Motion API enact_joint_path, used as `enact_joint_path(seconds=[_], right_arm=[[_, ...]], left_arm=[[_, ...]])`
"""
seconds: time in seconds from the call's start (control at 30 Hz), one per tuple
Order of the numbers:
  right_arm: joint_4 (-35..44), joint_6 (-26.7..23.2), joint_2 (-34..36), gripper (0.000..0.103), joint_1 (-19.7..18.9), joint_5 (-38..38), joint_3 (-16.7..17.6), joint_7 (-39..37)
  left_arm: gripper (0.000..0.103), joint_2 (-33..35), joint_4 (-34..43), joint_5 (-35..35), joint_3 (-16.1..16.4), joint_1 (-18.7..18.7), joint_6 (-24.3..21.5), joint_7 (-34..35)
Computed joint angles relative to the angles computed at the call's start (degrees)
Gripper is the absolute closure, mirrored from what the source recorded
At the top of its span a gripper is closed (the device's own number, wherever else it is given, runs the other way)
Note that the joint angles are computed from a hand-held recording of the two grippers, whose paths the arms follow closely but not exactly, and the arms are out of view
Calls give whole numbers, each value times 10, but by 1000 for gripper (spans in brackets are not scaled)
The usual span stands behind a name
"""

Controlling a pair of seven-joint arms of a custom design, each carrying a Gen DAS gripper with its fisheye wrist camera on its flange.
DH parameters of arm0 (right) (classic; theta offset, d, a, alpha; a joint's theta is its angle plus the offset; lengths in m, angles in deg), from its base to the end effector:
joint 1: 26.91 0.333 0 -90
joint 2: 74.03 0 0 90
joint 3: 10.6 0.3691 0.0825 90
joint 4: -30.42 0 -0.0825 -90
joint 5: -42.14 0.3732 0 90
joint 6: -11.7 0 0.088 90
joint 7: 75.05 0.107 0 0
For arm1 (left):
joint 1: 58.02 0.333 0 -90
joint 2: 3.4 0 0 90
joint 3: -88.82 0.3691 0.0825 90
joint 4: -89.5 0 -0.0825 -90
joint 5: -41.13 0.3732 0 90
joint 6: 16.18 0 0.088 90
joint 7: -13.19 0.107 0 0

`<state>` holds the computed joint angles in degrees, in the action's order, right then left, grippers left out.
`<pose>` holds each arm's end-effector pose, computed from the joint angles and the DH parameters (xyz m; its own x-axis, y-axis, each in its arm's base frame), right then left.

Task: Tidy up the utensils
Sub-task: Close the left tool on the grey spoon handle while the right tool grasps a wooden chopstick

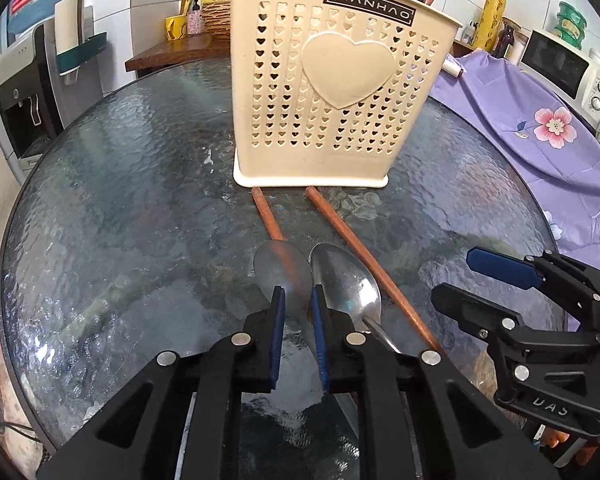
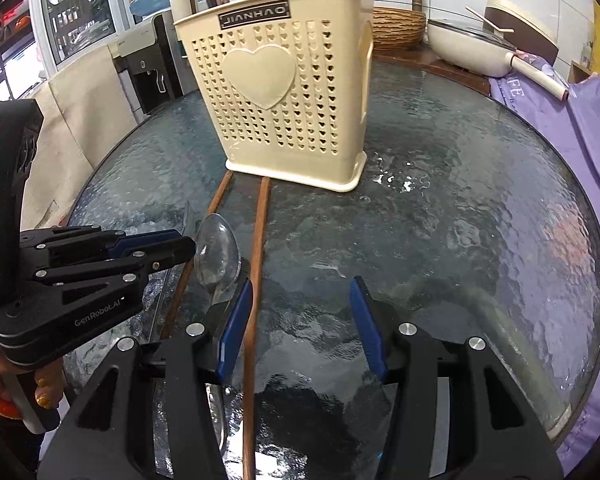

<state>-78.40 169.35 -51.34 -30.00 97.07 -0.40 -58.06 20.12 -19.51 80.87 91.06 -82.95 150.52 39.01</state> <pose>0.6670 0.0367 0.3873 0.5460 -0.8320 -0.0978 -0.6657 -0.3600 -0.6537 0.6083 -0.3001 0.3971 0.0379 -0.9898 0.1374 -0.7894 -0.1139 -0.6032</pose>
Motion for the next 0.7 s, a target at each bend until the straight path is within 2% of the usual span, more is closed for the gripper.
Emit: enact_joint_path(seconds=[0.23, 0.3, 0.4, 0.5, 0.6, 0.67, 0.7], right_arm=[[-1, -6, -1, 52, 5, -5, 4, -2], [-4, -7, -4, 52, 7, -3, 7, -9], [-6, -1, -4, 52, 14, -5, 6, -11], [-6, 10, -2, 52, 19, -9, 4, -3], [-2, 6, 0, 52, 17, -16, 3, 12], [-3, 8, 0, 52, 16, -20, 3, 13], [-4, 8, -1, 52, 15, -21, 4, 14]], left_arm=[[89, -15, -26, -3, 3, 5, 13, 6], [89, -21, -37, -15, -8, 17, 18, 19], [89, -28, -50, -21, -4, 19, 31, 17], [89, -32, -55, -2, 17, 4, 28, -7], [89, -34, -56, -1, 10, 13, 23, -7], [81, -35, -54, 12, 16, 7, 17, -19], [73, -35, -52, 23, 20, 3, 16, -29]])
